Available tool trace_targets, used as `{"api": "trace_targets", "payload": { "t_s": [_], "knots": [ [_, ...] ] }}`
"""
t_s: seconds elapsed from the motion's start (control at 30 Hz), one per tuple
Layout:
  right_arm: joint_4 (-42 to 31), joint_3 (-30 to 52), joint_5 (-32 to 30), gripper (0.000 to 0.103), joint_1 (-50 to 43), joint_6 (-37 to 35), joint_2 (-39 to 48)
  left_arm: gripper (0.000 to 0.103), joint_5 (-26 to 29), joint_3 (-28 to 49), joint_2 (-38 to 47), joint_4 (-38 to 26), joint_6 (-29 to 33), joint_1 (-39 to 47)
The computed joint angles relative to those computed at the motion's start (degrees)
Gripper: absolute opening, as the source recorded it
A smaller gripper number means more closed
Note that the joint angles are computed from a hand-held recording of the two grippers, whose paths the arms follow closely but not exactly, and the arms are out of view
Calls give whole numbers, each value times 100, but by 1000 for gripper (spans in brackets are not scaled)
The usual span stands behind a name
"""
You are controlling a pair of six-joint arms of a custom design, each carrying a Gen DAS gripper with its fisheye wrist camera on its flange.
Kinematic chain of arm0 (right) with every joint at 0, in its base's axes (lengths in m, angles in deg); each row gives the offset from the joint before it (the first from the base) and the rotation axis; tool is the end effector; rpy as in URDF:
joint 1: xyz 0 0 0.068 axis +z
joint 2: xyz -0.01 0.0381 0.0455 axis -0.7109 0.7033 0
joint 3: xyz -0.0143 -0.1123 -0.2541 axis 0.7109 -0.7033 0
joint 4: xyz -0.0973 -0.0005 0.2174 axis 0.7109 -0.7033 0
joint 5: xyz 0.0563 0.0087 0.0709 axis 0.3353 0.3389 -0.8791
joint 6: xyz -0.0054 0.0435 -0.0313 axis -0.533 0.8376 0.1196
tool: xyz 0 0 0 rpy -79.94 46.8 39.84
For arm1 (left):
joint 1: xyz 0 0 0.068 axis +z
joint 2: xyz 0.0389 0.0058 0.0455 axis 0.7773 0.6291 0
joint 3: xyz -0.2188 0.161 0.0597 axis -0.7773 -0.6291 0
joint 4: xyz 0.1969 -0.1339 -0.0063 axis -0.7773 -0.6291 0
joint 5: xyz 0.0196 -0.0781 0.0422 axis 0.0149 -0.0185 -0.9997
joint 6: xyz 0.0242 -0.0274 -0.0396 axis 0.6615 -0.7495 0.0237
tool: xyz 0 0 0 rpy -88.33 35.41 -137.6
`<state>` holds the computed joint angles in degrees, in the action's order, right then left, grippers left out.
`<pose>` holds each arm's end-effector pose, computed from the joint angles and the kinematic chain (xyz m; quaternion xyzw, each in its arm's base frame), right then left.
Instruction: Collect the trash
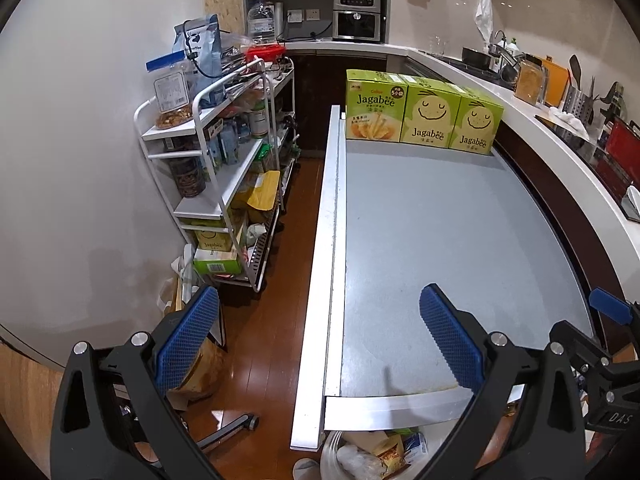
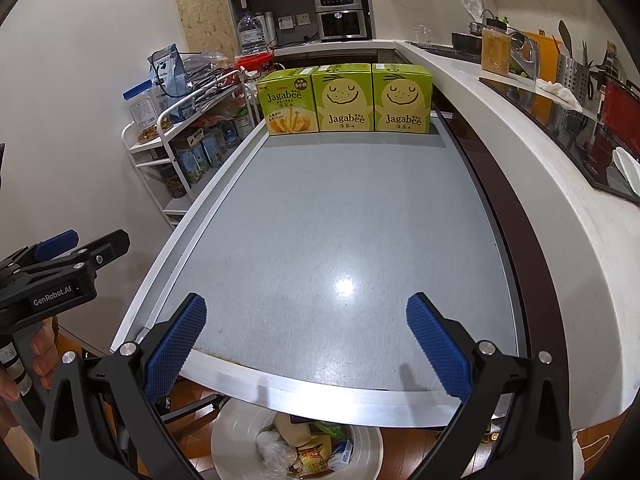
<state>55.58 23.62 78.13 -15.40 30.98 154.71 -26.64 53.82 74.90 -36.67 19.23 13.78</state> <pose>0.2405 0.1365 0.2105 -0.1048 0.9244 0.1226 0.3456 0.2316 -0.1542 0.2074 -0.0569 0.9277 0.0283 0.3678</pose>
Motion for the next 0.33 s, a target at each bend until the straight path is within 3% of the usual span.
{"api": "trace_targets", "payload": {
  "t_s": [0.23, 0.33],
  "knots": [
    [-128, 117, -42, 98, -69, -31, -51, 101, 351, -113, -96, 250, 111, 113],
    [-366, 362, -93, 98, -191, -120, -144, 101, 211, 26, -93, 8, 94, 104]
  ]
}}
